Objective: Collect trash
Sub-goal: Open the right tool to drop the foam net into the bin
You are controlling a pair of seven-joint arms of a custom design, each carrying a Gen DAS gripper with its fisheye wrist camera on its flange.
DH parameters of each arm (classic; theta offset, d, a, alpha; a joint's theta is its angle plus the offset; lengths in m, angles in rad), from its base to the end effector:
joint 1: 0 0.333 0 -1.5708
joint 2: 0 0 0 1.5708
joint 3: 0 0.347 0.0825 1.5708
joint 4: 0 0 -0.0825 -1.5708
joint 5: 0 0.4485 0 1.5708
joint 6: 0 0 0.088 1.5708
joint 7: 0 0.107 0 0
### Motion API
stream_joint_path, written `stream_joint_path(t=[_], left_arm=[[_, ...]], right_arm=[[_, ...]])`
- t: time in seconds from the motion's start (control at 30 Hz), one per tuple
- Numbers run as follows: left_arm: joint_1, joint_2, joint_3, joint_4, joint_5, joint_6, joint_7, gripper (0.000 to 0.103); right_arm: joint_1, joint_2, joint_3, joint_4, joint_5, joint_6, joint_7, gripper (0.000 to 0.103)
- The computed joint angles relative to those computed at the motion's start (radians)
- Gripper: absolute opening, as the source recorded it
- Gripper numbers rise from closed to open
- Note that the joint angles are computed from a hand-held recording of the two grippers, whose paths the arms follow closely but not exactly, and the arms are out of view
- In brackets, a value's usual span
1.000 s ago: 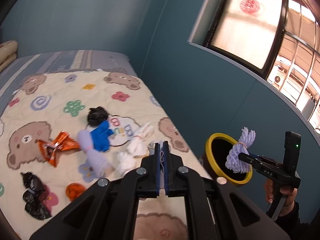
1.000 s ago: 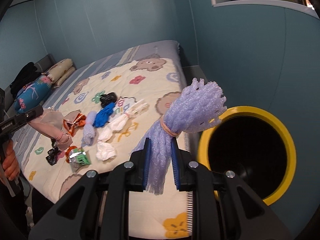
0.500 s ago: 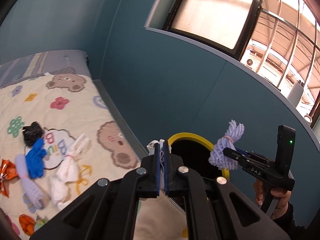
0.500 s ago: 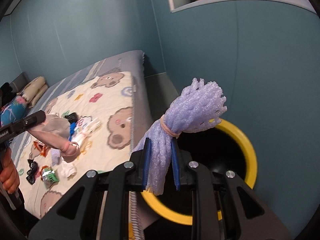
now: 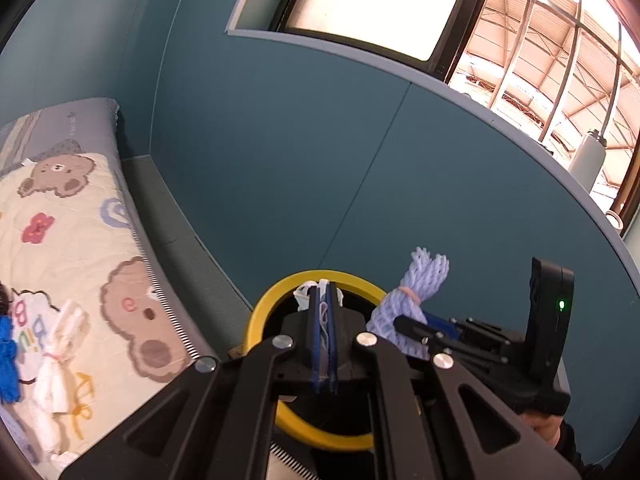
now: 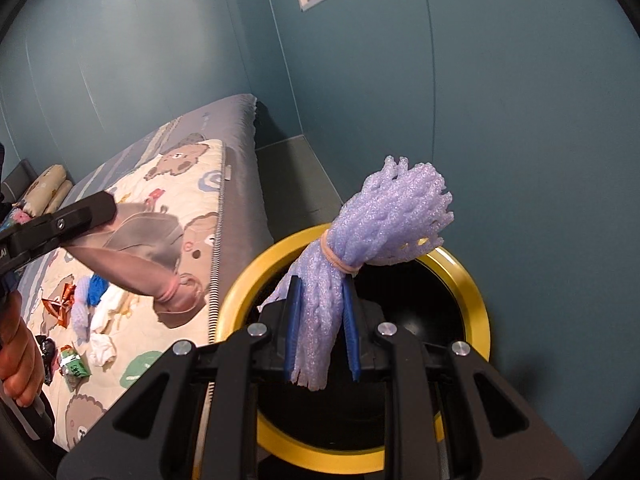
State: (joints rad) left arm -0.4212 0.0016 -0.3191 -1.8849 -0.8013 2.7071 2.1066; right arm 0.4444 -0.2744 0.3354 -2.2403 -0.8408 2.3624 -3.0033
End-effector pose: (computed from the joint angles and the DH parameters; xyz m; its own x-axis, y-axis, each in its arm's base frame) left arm 0.5116 -0.4334 0.6004 -0.7109 -0.6112 0.3480 -0.6009 0.2709 -0.7520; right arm 0.3960 0.3933 0.5240 -0.3081 -0.9283 -0.2084 -0.5958 0.3590 -0.7184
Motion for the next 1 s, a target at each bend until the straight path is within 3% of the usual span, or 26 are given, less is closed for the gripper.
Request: stream_joint_path(t=[0.3,0.4,0.53,0.83,1.0], left_arm=[[-0.005,0.099,-0.04,0.072,0.079,-0.005,-0.075,0.003],[-0.004,0.111,-0.05,0.085,0.101,-0.011,-0.098,0.004],[-0.001,0.109,-0.054,0.079,0.118,0.012,-0.121,0.038],[0.009,0.052,-0.032,0.008,0.177,0.041,-0.188,0.067],[0.015,-0.003,-0.005,-0.059,0.229,0.039,-0.234,0.078]], right_arm=[[-0.008,-0.009,-0.012,-0.048,0.023,0.042,0.022,0.022],[-0.011,-0.02,-0.013,-0.063,0.039,0.053,0.024,0.028],[-0.02,-0.039,-0.001,-0.075,0.043,0.04,0.039,0.044],[-0.015,-0.038,0.014,-0.078,0.067,0.032,0.055,0.048],[-0.006,-0.025,0.015,-0.077,0.072,0.055,0.067,0.057]])
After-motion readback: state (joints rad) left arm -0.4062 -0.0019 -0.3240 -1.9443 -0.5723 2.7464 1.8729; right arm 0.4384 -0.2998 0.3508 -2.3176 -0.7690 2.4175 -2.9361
